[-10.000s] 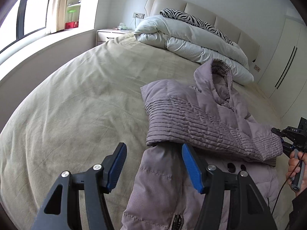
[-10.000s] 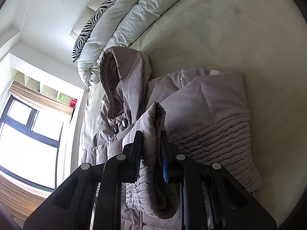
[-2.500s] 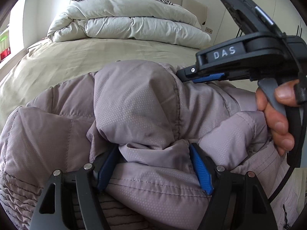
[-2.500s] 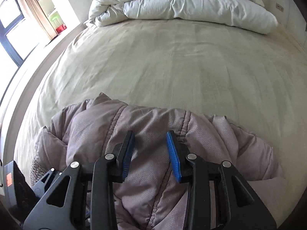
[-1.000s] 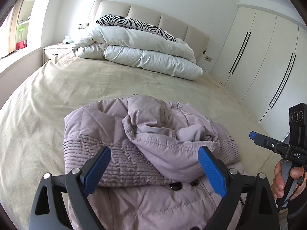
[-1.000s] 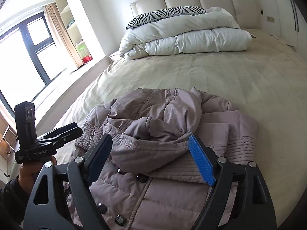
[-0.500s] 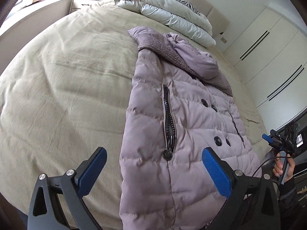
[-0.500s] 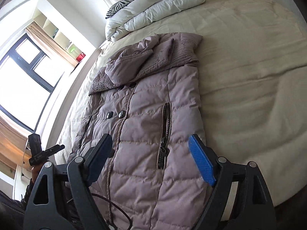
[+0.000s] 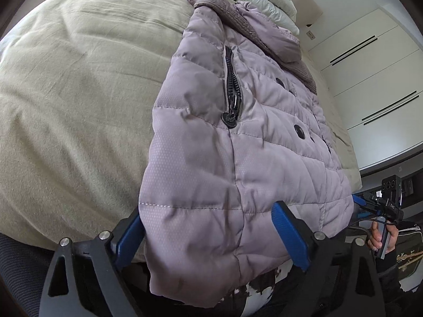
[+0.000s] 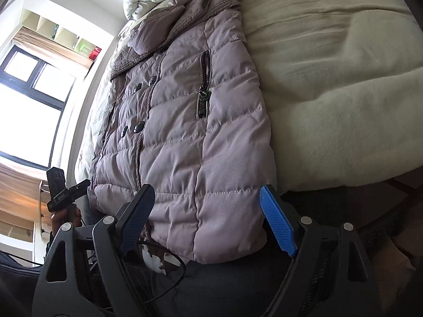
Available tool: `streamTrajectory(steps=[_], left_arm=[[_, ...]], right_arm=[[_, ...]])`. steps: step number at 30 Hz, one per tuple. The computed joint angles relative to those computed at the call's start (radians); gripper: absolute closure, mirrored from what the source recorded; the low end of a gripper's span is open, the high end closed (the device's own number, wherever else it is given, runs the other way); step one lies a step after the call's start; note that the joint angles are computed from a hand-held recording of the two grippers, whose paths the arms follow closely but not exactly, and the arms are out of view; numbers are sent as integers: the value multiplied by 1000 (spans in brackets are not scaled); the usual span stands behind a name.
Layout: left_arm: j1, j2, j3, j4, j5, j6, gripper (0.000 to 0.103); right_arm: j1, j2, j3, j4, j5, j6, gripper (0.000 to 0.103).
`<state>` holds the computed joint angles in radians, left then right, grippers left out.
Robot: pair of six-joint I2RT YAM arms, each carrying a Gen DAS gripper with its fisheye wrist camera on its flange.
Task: Fold large clothes
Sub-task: 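Move both grippers to the coat hem and grasp it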
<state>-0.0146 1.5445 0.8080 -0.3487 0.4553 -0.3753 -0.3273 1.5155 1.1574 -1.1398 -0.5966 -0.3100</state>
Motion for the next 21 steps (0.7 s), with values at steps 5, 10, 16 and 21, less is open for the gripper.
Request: streamTrajectory(steps=[5, 10, 16, 21], left_arm=[[4, 22, -8, 16, 23, 4, 24], [-4, 32, 7, -7, 21, 32, 40], [12, 27, -11, 5, 55, 31, 49], [17, 23, -19, 12, 64, 19, 49]], right_arm=[[-18, 8, -25, -7, 13, -10, 21], [-57, 59, -44, 46, 2, 51, 21], [-96, 140, -30, 17, -97, 20, 21], [-28, 126, -64, 30, -142, 30, 21]])
